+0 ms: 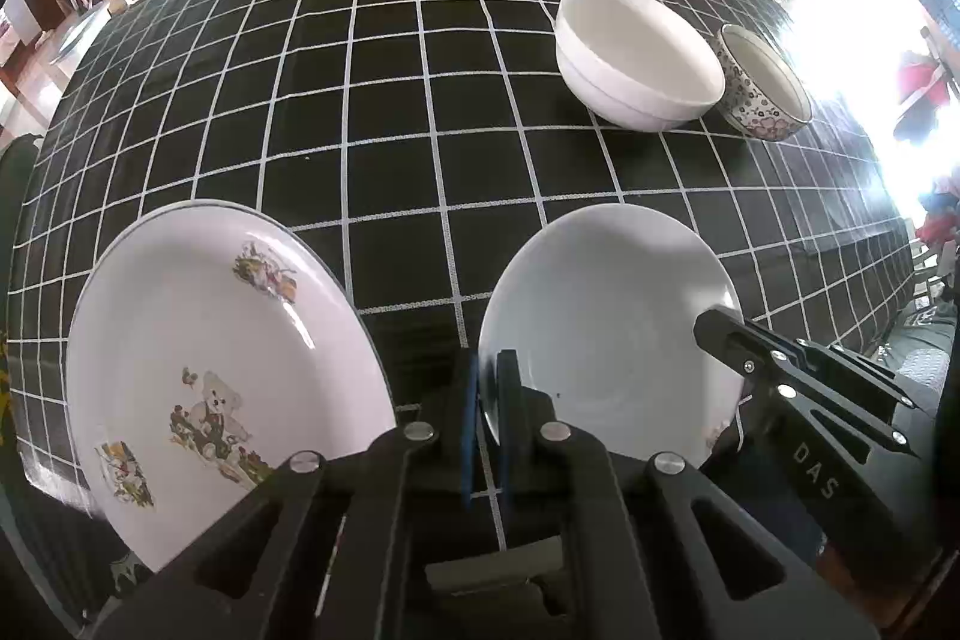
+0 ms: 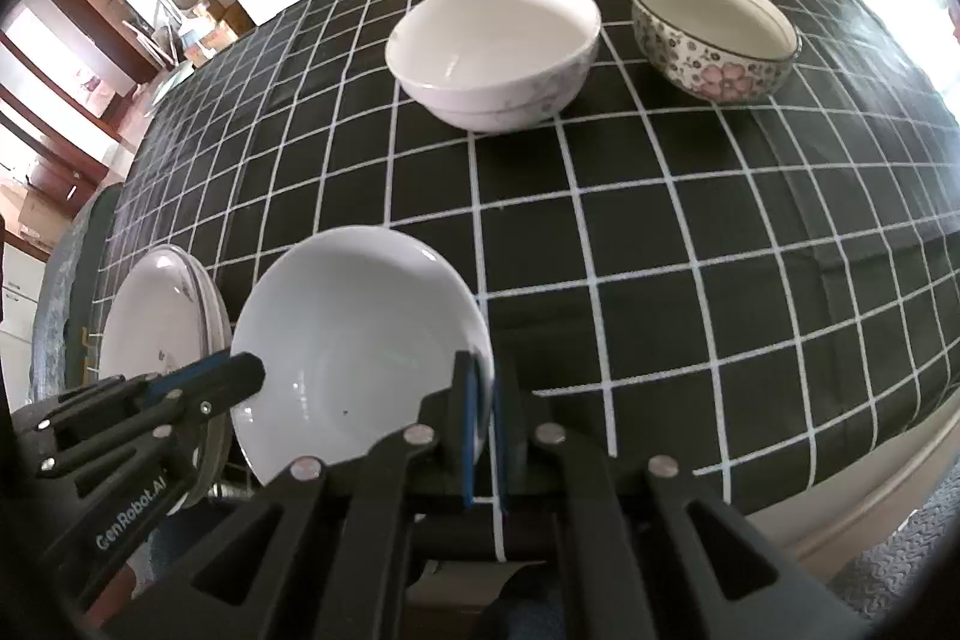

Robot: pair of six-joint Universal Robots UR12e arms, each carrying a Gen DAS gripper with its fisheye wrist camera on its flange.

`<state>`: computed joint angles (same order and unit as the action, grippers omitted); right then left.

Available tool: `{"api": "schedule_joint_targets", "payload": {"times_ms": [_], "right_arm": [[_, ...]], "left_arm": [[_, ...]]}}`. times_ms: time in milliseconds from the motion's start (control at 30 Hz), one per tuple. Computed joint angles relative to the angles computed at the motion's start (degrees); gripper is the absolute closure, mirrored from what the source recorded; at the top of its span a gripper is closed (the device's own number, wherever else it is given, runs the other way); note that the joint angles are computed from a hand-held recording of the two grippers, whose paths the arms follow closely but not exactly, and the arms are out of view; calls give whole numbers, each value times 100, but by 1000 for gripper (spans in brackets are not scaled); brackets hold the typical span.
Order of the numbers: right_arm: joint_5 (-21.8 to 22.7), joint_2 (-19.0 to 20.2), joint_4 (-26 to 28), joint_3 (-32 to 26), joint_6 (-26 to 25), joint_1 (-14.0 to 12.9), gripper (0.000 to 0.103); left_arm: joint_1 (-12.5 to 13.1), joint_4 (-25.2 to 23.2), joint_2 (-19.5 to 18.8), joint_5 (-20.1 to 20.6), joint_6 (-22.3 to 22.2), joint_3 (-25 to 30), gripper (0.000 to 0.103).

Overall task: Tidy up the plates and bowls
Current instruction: 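Carry the white bowl with both grippers over the plate stack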

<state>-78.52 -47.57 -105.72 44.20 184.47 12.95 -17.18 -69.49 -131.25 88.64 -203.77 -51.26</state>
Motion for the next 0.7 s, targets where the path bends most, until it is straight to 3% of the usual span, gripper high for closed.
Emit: {"api": "schedule_joint_targets", "payload": {"times_ms": [700], "right_arm": [[-157,-26,4,-2,107,15,95]], "left_arm": [[7,43,30,-35,84,2,98]]}}
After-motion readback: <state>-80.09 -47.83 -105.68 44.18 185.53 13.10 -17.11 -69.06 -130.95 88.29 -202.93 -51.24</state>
